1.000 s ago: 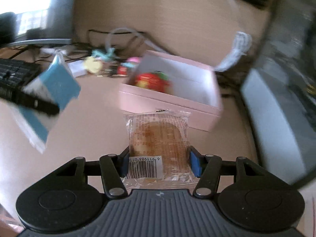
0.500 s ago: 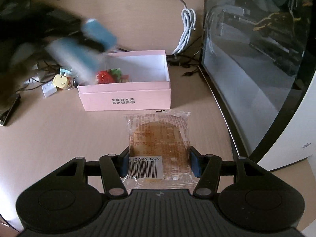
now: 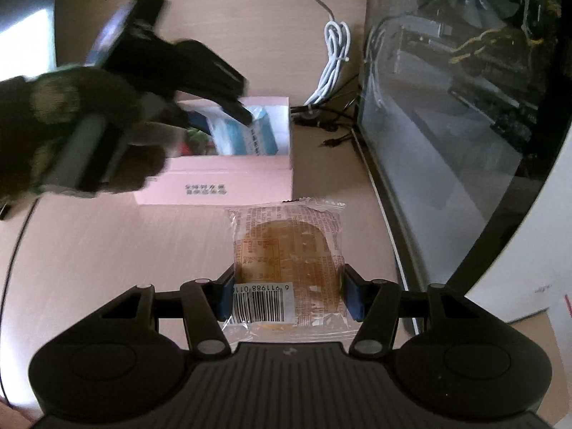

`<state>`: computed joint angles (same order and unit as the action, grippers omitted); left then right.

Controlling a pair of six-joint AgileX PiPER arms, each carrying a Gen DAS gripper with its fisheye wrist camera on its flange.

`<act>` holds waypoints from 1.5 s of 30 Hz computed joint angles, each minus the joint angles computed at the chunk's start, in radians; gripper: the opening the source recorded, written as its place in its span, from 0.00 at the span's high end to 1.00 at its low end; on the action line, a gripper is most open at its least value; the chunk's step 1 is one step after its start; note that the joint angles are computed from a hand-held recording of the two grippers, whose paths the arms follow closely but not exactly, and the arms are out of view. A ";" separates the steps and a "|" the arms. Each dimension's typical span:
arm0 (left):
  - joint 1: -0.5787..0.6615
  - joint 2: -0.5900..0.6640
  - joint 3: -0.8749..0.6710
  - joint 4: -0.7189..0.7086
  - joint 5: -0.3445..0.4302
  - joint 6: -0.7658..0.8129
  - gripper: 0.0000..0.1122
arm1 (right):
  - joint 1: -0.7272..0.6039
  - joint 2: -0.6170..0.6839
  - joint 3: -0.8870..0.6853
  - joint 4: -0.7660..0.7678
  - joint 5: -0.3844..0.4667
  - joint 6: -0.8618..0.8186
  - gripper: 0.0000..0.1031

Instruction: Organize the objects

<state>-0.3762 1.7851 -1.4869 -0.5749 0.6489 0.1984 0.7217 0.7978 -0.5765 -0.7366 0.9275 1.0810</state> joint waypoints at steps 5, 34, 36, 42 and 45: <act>0.137 -0.173 0.182 -0.208 0.033 0.198 0.58 | -0.145 0.037 -0.066 0.068 -0.119 -0.133 0.44; 0.387 -0.053 0.140 -0.013 -0.213 0.422 0.58 | -0.213 0.497 -0.425 0.138 -0.314 -0.474 0.21; 0.355 0.020 0.062 0.109 -0.247 0.330 0.58 | -0.179 0.444 -0.376 0.100 -0.277 -0.421 0.20; 0.319 0.173 -0.119 0.365 -0.195 0.075 0.56 | -0.108 0.350 -0.295 0.055 -0.151 -0.292 0.18; 0.319 0.205 -0.150 0.375 -0.168 0.042 0.55 | -0.123 0.342 -0.273 0.067 -0.128 -0.254 0.18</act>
